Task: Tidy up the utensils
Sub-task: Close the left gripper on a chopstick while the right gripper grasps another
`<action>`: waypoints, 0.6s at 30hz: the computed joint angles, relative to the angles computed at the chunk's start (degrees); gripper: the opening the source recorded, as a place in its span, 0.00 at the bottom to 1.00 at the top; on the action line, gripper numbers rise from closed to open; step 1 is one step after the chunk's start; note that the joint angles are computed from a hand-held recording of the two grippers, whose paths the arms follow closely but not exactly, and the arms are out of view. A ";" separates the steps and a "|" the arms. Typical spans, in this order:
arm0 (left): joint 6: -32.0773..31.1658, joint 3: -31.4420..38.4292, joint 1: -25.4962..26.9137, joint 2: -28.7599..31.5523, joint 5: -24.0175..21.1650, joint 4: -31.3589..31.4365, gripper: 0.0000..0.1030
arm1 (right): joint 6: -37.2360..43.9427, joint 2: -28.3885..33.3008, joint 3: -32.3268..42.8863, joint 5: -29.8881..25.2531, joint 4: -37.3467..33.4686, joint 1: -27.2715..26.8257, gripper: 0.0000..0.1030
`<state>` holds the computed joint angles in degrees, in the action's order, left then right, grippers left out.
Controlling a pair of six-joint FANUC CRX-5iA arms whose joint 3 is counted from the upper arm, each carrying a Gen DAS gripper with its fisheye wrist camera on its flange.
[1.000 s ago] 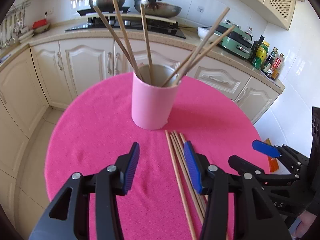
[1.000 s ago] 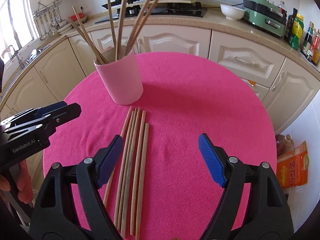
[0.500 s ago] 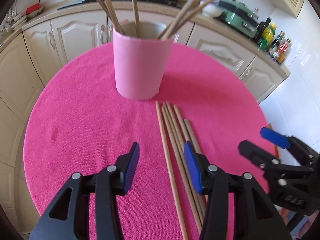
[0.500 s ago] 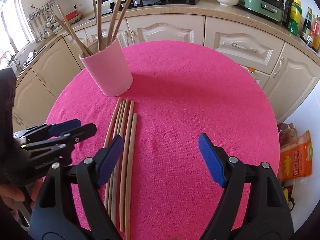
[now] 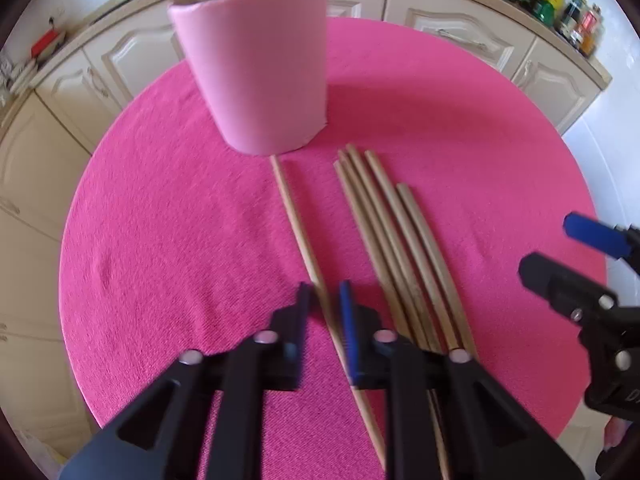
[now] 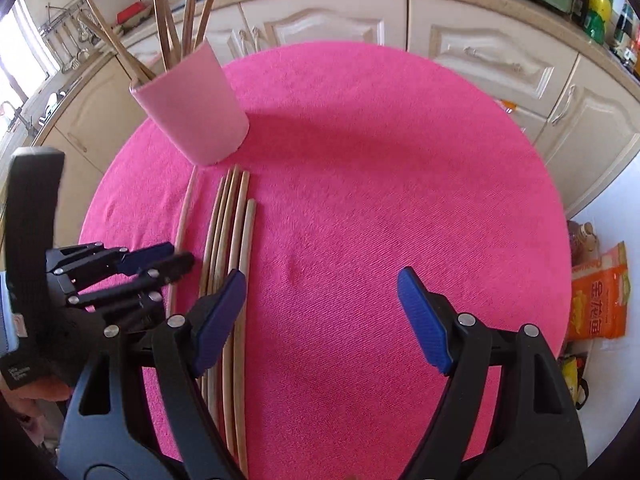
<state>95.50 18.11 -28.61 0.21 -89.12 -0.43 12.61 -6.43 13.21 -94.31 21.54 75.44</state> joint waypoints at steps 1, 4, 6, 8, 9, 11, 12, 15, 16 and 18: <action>-0.04 -0.58 0.78 -0.26 0.04 0.93 0.09 | 0.80 0.46 0.75 -0.14 -1.09 -0.46 0.75; 0.38 -2.62 3.69 -1.38 0.28 4.43 0.06 | 3.16 1.70 2.66 -0.16 -3.83 -1.55 0.70; 0.46 -3.42 4.79 -2.01 0.44 5.19 0.06 | 4.79 3.22 4.68 -1.08 -5.89 -2.55 0.51; 0.69 -4.69 5.86 -2.89 0.79 6.31 0.06 | 6.22 4.37 6.32 -1.14 -8.50 -3.86 0.39; 0.82 -4.93 6.11 -3.12 0.89 6.60 0.06 | 6.89 5.08 7.16 -1.52 -9.20 -4.23 0.35; 0.73 -6.15 7.14 -4.00 1.44 7.87 0.06 | 8.09 5.98 8.30 -1.58 -10.31 -4.69 0.34; 0.67 -6.58 7.51 -4.31 1.58 8.41 0.06 | 8.53 6.41 8.90 -1.79 -10.74 -4.84 0.33; 0.59 -7.36 8.12 -5.08 2.04 9.12 0.06 | 9.62 7.78 10.48 -2.66 -11.42 -4.99 0.30; 0.41 -7.54 8.28 -5.28 2.15 9.22 0.06 | 9.92 8.43 11.19 -3.32 -11.75 -5.14 0.29; 0.30 -7.87 8.52 -5.74 2.15 9.48 0.06 | 9.98 9.50 12.30 -4.75 -12.37 -5.40 0.25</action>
<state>95.81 10.24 -20.08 -5.54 -86.96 9.05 22.59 3.08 25.51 -99.06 9.17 70.04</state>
